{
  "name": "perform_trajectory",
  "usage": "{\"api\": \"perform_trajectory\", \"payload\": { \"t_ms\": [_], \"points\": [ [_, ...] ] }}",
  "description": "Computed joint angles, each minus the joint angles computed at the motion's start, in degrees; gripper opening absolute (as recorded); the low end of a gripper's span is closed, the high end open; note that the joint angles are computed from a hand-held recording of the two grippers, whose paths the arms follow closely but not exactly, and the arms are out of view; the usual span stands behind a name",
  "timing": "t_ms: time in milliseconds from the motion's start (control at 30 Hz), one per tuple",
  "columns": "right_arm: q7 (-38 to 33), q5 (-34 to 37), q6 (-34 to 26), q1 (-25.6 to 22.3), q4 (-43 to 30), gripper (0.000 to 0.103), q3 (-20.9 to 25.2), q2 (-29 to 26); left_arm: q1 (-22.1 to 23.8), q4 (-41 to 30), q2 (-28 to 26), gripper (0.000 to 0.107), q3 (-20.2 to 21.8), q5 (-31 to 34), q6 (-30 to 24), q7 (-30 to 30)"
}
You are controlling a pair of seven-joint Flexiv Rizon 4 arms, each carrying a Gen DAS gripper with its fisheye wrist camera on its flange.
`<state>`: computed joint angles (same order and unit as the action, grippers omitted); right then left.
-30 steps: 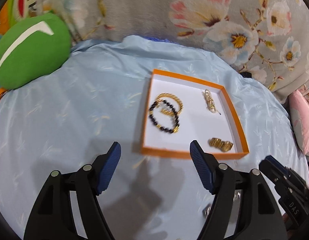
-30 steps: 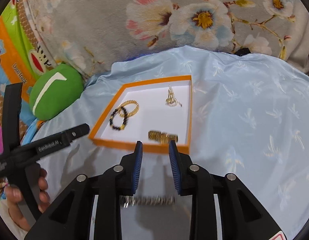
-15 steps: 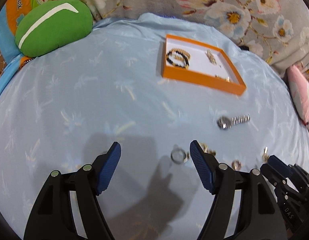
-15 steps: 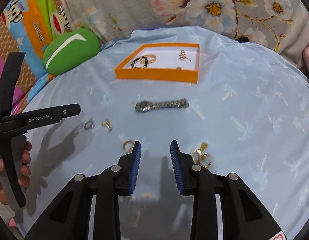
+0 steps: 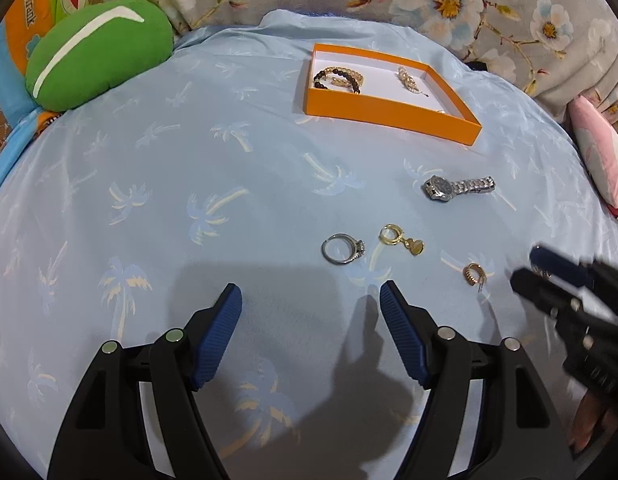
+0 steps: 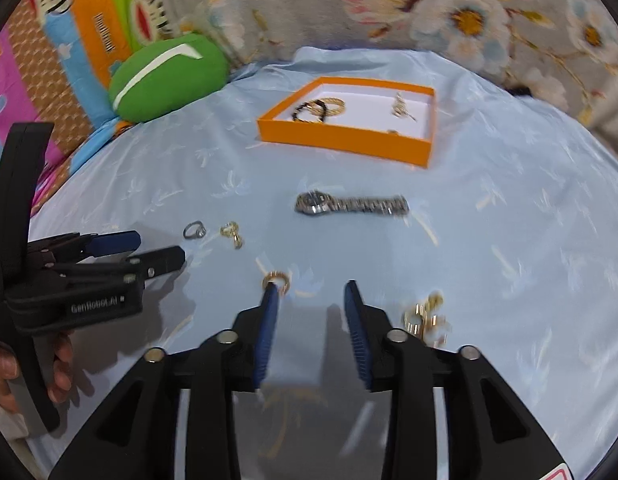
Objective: Organize jewelry
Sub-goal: 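Move the right tool to the silver watch and grasp it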
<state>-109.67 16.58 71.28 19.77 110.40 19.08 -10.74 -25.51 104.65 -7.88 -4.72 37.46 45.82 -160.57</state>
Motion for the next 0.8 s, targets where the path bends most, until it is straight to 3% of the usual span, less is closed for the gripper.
{"api": "perform_trajectory", "payload": {
  "t_ms": [67,233,433,567,633,667,800],
  "points": [
    [-6.9,0.1,-2.8,-1.3,-3.8,0.051,0.8,-1.9,-0.2,-0.2,-0.1,0.072,-0.1,0.6,-0.5,0.1],
    [-15.2,-2.0,-12.2,-1.8,-12.8,0.051,0.6,-6.7,-0.7,-0.4,-0.3,0.075,-0.2,2.0,-0.8,-0.5],
    [-19.7,-5.7,-17.9,0.0,-19.0,0.051,-0.2,-11.6,-0.4,0.1,0.2,0.076,0.2,2.0,-0.4,-1.7],
    [-18.7,-6.9,-20.8,1.0,-22.0,0.049,-0.9,-14.1,0.2,0.5,0.7,0.076,0.3,1.7,-1.1,-2.1],
    [-17.0,-6.0,-21.5,0.9,-22.8,0.044,-0.9,-14.9,0.5,0.5,0.9,0.076,0.2,1.6,-1.4,-2.4],
    [-15.7,-5.0,-22.5,0.6,-23.2,0.036,-0.7,-15.0,0.6,0.5,0.9,0.076,0.2,1.5,-1.7,-2.5],
    [-4.9,-7.1,-16.4,3.2,-17.2,0.028,-3.3,-12.0,1.0,0.5,1.0,0.076,0.1,1.3,-2.4,-2.7]
  ]
}}
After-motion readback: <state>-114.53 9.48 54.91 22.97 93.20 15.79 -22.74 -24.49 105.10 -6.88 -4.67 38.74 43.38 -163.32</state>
